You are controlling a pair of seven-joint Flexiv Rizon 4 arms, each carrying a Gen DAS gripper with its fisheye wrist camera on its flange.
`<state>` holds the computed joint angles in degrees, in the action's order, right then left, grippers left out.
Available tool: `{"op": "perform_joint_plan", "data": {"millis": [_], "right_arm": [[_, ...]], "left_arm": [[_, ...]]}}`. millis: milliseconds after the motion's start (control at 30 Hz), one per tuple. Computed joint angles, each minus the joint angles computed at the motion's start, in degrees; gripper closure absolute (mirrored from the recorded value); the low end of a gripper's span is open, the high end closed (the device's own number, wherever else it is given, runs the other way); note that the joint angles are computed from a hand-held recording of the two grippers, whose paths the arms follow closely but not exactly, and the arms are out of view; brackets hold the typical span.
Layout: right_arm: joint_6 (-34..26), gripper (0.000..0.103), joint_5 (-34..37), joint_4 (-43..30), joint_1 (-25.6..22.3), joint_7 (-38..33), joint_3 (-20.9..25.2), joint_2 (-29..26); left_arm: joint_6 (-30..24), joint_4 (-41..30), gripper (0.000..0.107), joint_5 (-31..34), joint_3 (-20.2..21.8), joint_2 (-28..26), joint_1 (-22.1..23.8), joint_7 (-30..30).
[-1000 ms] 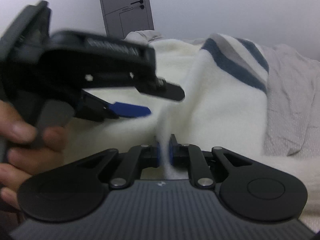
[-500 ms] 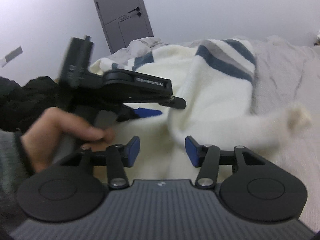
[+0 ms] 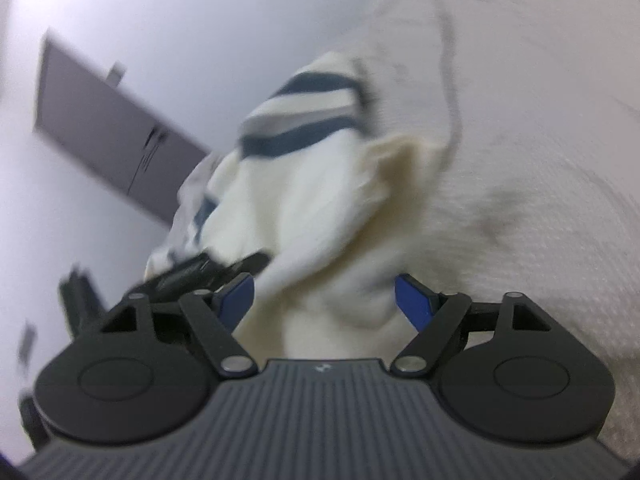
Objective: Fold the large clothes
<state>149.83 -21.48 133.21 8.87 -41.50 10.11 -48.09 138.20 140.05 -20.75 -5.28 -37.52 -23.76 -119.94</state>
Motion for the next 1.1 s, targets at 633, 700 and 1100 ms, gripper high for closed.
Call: {"op": "perform_joint_plan", "data": {"millis": [633, 700, 1100], "right_arm": [[-9.3, 0.080, 7.0, -5.2, 5.8, -7.2, -4.3, 3.7], [-11.9, 0.083, 5.9, -5.8, 4.9, -9.4, -4.9, 6.1], [-37.0, 0.084, 8.1, -29.4, 2.7, -22.1, -13.7, 13.1]], "left_arm": [[4.8, 1.1, 0.042, 3.1, -0.8, -0.4, 2.0, -4.8], [6.2, 1.3, 0.039, 4.2, -0.9, -0.4, 2.4, -5.3], [10.1, 0.8, 0.038, 3.8, -1.2, -1.0, 1.8, -3.4]]}}
